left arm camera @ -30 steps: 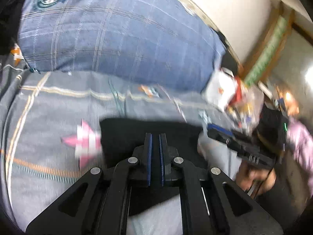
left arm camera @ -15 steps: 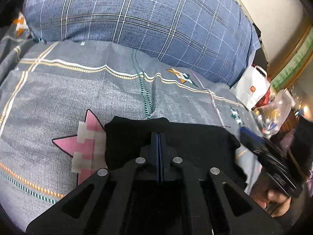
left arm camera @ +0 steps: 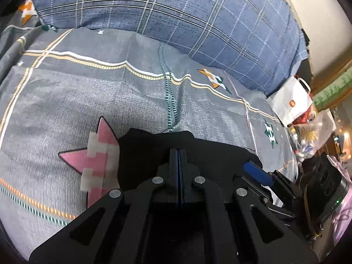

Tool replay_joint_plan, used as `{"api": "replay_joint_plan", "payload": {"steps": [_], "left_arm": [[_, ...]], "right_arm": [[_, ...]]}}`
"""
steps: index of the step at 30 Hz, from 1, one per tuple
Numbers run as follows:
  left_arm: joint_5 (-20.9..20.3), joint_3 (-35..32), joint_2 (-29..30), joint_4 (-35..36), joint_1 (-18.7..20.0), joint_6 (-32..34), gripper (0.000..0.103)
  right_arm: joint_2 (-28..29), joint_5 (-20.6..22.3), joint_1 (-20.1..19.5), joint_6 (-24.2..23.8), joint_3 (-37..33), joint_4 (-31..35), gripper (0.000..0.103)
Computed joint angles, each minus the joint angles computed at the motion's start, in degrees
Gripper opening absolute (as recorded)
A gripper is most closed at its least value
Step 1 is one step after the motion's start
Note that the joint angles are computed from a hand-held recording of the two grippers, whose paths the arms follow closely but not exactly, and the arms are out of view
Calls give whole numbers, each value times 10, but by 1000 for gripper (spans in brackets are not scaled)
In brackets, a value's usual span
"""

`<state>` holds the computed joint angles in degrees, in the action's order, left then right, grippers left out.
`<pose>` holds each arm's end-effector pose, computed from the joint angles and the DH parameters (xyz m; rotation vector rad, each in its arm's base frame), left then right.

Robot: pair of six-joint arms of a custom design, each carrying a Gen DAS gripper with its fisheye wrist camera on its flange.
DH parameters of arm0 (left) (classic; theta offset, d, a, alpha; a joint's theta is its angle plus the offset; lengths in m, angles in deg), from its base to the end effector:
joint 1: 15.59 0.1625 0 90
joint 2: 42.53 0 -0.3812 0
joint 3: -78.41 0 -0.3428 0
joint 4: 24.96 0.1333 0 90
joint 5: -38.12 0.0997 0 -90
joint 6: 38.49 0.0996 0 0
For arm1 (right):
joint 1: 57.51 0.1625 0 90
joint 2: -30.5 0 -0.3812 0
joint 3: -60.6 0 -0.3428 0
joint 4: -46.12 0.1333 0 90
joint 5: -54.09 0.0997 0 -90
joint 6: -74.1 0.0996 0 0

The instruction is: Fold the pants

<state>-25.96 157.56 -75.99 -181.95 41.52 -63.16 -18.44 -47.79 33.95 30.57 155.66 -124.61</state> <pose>-0.2223 -0.6695 0.0801 0.0804 2.8220 -0.7774 0.1287 -0.6223 0.1793 0.9369 -2.4876 0.6734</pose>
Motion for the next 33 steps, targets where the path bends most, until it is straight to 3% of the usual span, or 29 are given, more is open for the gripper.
{"api": "replay_joint_plan", "payload": {"steps": [3, 5, 7, 9, 10, 13, 17, 23, 25, 26, 28, 30, 31, 33], "left_arm": [[-9, 14, -14, -23, -2, 23, 2], [20, 62, -31, -113, -22, 64, 7], [16, 124, -49, -218, -44, 114, 22], [-28, 162, -56, -261, -49, 127, 36], [-34, 173, -57, -255, -51, 116, 36], [-18, 165, -43, -160, -46, 51, 34], [-1, 153, -36, -150, -49, 61, 33], [-53, 175, -49, -215, -37, 40, 33], [-65, 190, -57, -254, -42, 53, 33], [-70, 194, -58, -271, -45, 67, 33], [-63, 185, -54, -262, -49, 72, 34], [-47, 172, -48, -218, -46, 47, 33], [-39, 162, -42, -188, -39, 29, 33], [-57, 170, -43, -200, -30, 23, 33]], "right_arm": [[-3, -7, 1, -13, 6, -5, 37], [-12, -18, 12, -20, 13, -13, 37], [-36, 24, 11, -43, 49, -56, 37], [-68, 68, 3, -70, 87, -67, 38], [-77, 67, 0, -79, 96, -53, 40], [-51, -31, -4, -104, 83, -15, 53], [-59, -11, -10, -116, 92, -22, 58], [-46, -47, 8, -109, 79, -27, 58], [-43, -31, 10, -113, 82, -69, 55], [-49, 7, 7, -116, 95, -110, 55], [-44, 27, 5, -110, 108, -172, 56], [-19, -15, 10, -86, 79, -164, 59], [1, -65, 13, -71, 51, -133, 59], [17, -93, 10, -36, 28, -110, 76]]}}
